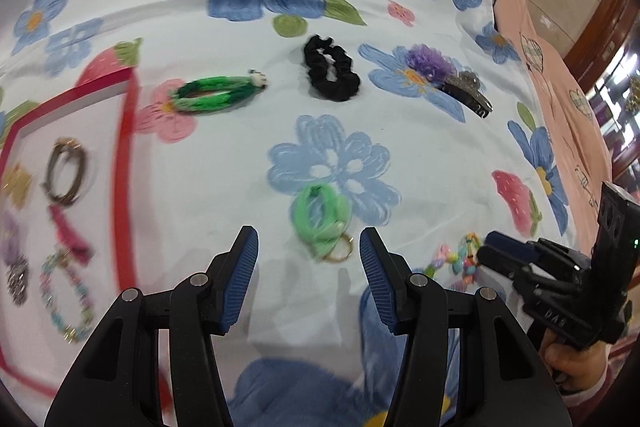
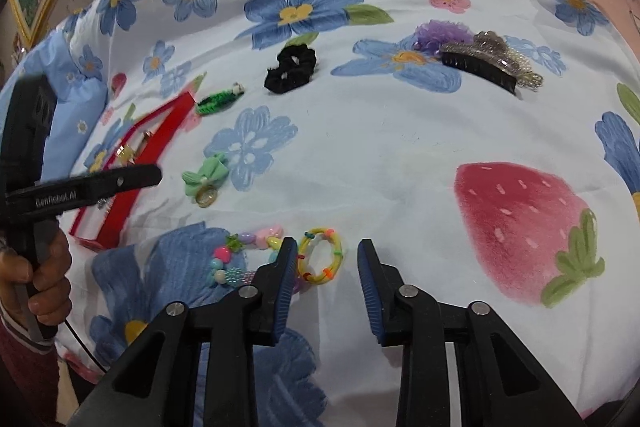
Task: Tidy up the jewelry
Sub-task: 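Grasp the green hair tie with the left tool while the right tool grasps the rainbow ring, then carry the green hair tie with the left tool while the right tool carries the rainbow ring to the tray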
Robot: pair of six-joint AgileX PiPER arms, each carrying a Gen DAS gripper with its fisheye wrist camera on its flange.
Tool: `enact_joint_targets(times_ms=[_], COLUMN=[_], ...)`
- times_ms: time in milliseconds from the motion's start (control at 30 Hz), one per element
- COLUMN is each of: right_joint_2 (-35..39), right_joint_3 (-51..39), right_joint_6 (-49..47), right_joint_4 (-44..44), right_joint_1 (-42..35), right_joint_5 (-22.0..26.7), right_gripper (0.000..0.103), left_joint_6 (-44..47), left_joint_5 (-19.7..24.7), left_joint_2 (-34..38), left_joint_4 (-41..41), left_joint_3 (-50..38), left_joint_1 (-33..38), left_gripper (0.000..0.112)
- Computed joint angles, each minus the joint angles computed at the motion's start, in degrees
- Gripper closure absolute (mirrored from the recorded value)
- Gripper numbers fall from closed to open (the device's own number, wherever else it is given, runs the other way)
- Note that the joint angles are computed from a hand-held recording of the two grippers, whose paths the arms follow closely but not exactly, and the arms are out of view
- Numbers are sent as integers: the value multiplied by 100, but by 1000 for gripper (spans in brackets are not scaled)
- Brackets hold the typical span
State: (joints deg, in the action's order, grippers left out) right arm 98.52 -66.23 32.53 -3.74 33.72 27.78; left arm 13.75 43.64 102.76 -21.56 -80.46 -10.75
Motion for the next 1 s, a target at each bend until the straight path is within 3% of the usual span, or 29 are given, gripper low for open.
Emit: enact_joint_targets(times_ms=[167,200,267,300,400,600,1000], right_joint_2=[247,277,322,330,315,171,397], right_joint_3=[-112,-142,-193,-198,-215,-305,-1044], right_joint_6=[-220,-186,-144,-156,-55,177,-317], right_joint_4=[209,140,72,60,-80,-267,225], right_joint_1=[-44,-23,-5,-1,30,74,371], right_joint_5=[46,74,104,97,79,-25,42], right_gripper=[86,92,100,100,100,100,100], left_joint_6=[-266,-279,-241,-169,178,505,1000], left_joint_5=[80,121,160,204,198,-3,-78], left_joint_2=[507,606,721,756,710,250,-801], left_joint_4=[417,471,512,462,102,-265,-905], left_joint_3=[-517,-609,-680,-694,-568,-127,820], left_joint_1=[-256,-271,-275,-255,-134,85,908], left_gripper=[61,61,77,93,101,103,103])
